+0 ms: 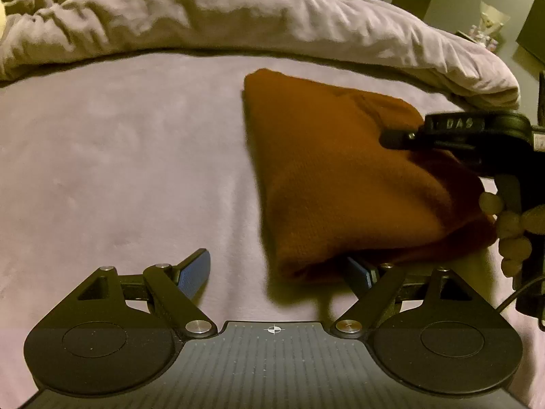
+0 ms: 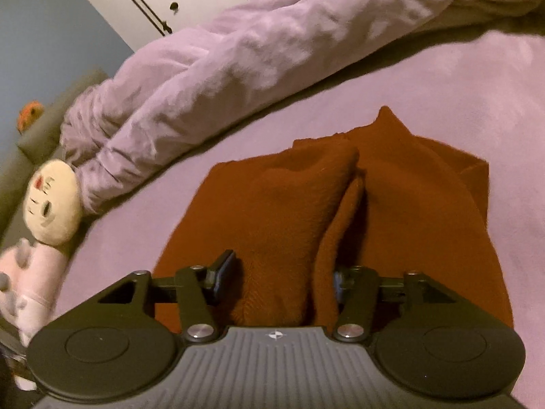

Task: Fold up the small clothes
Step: 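Pinch the cardigan fold with the right gripper and press it flat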

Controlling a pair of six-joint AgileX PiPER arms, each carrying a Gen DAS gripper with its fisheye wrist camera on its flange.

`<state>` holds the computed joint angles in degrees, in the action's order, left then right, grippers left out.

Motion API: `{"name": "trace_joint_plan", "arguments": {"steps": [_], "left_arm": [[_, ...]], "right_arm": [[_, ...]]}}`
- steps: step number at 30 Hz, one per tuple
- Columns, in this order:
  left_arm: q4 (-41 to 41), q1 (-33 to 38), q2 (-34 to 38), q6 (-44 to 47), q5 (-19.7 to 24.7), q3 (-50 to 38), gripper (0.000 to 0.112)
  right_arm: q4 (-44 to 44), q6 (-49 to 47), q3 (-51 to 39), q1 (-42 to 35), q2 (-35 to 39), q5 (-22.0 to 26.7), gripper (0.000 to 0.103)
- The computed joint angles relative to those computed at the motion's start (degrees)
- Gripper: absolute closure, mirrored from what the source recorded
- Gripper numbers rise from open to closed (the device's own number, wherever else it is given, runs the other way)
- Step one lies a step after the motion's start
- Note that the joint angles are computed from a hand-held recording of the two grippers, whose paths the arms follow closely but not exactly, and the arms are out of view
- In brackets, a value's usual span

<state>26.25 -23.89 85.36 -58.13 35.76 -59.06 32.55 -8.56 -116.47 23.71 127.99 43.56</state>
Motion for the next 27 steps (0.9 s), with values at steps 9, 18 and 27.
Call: {"name": "trace_joint_plan", "arguments": {"steps": [9,18,27], "left_arm": [[3.6,-2.0,-3.6,-1.3,0.1,-0.3,0.021],[-0.5,-1.3,-3.5,2.9,-0.1,-2.1,0.018],[-2.0,3.0,-0.5,-0.2,-1.2,-7.3,0.018]], "right_arm": [[-43.7,12.5,19.6,9.2,-14.4,-23.8,0.085],[-70.3,30.2,25.8,7.7,-12.2,-24.0,0.083],[-85.8,60.2,39.3,8.6,-25.6,-31.2,0.070]]}}
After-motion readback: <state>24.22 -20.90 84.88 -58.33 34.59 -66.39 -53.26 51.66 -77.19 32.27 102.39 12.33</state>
